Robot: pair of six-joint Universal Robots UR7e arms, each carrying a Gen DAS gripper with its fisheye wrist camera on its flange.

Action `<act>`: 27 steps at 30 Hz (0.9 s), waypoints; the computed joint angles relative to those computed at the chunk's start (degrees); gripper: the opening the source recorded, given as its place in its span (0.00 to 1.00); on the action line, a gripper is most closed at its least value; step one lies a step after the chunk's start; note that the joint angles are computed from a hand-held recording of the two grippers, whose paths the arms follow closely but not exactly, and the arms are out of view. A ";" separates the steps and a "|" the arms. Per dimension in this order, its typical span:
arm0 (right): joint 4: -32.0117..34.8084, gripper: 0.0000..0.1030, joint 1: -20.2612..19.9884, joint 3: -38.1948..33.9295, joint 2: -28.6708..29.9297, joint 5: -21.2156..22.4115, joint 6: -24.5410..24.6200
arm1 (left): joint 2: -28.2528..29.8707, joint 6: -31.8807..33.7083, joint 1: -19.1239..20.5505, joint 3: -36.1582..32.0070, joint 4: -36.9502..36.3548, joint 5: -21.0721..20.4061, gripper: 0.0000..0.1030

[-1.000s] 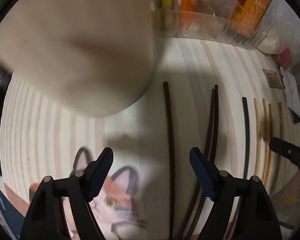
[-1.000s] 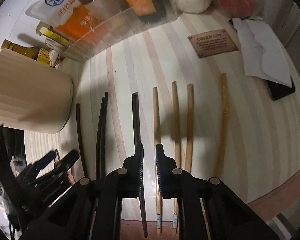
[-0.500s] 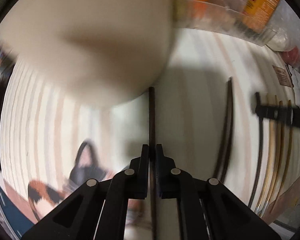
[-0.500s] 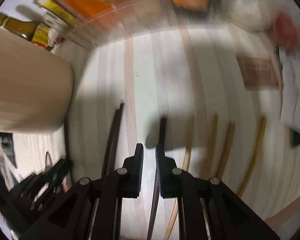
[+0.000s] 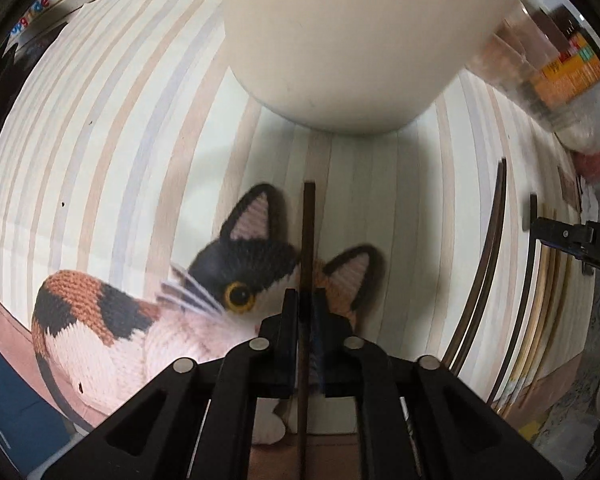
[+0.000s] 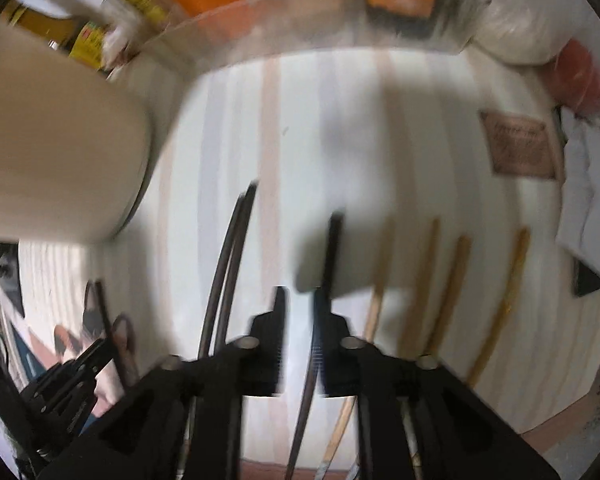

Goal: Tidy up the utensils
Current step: 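Grasp a dark chopstick with the left gripper while the right gripper grasps another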

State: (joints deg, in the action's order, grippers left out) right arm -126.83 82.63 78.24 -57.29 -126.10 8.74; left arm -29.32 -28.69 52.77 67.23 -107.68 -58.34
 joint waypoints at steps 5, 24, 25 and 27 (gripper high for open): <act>3.90 0.34 0.02 -3.20 2.40 -4.72 0.51 | 1.15 1.53 1.19 -3.49 1.87 -1.16 0.08; 10.91 0.07 1.48 -0.33 1.58 -2.89 1.99 | 6.29 3.56 0.75 -11.40 6.51 1.33 0.08; 11.18 0.07 1.60 -0.52 1.74 -3.06 1.80 | 6.63 3.66 0.70 -11.86 6.72 1.71 0.08; 12.23 0.07 1.59 -2.35 2.78 -3.15 1.66 | 7.43 3.64 0.35 -12.48 6.77 2.31 0.08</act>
State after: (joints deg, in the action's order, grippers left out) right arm -114.60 84.22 75.89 -54.51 -129.26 10.40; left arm -21.89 -25.05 53.12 54.75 -100.92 -56.03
